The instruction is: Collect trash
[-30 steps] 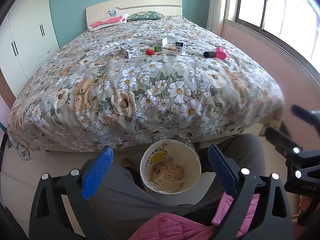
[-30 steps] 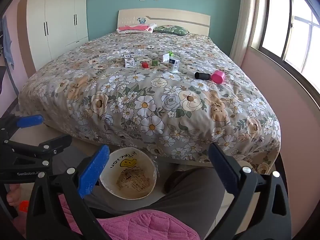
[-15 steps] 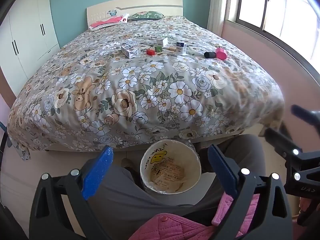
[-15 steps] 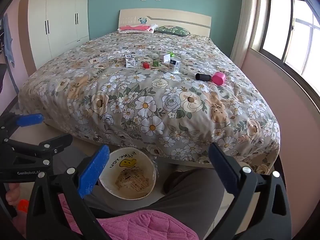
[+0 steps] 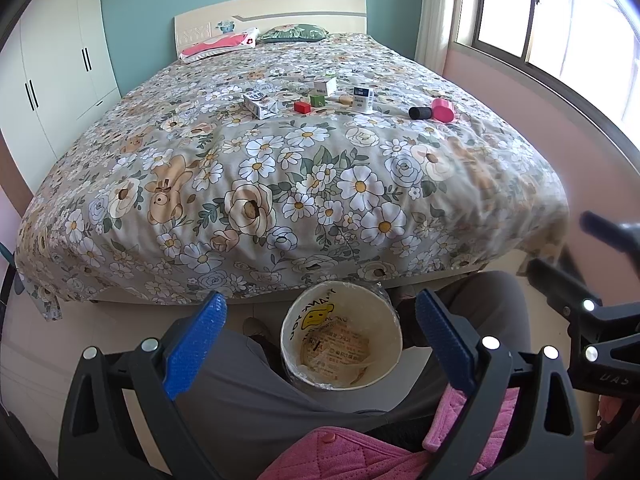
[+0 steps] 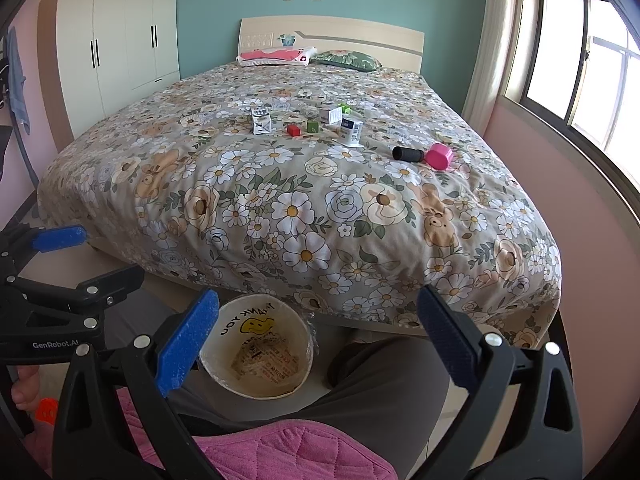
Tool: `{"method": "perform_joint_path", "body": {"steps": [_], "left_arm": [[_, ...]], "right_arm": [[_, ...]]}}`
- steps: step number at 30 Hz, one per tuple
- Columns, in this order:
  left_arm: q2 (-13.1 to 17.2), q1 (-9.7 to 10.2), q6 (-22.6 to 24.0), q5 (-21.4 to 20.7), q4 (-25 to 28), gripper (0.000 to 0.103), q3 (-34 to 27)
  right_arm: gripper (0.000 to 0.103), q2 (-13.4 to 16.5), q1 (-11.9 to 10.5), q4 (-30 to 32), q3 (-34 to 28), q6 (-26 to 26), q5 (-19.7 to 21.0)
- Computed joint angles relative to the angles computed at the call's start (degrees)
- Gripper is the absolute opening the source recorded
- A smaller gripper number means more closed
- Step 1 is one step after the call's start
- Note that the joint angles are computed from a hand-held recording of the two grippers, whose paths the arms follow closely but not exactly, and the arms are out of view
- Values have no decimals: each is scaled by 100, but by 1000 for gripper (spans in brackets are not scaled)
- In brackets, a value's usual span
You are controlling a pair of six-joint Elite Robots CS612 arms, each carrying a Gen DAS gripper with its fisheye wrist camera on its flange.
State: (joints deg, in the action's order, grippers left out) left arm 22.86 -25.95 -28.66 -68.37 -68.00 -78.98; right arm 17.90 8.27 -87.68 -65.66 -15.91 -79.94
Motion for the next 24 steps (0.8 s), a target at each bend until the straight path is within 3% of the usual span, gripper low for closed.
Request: {"method": "perform_joint_path", "body": {"steps": [24], "left_arm": [[-19, 6, -1, 37, 0, 97, -9]], "right_arm": [[97, -4, 6, 74, 11, -38, -7]]}}
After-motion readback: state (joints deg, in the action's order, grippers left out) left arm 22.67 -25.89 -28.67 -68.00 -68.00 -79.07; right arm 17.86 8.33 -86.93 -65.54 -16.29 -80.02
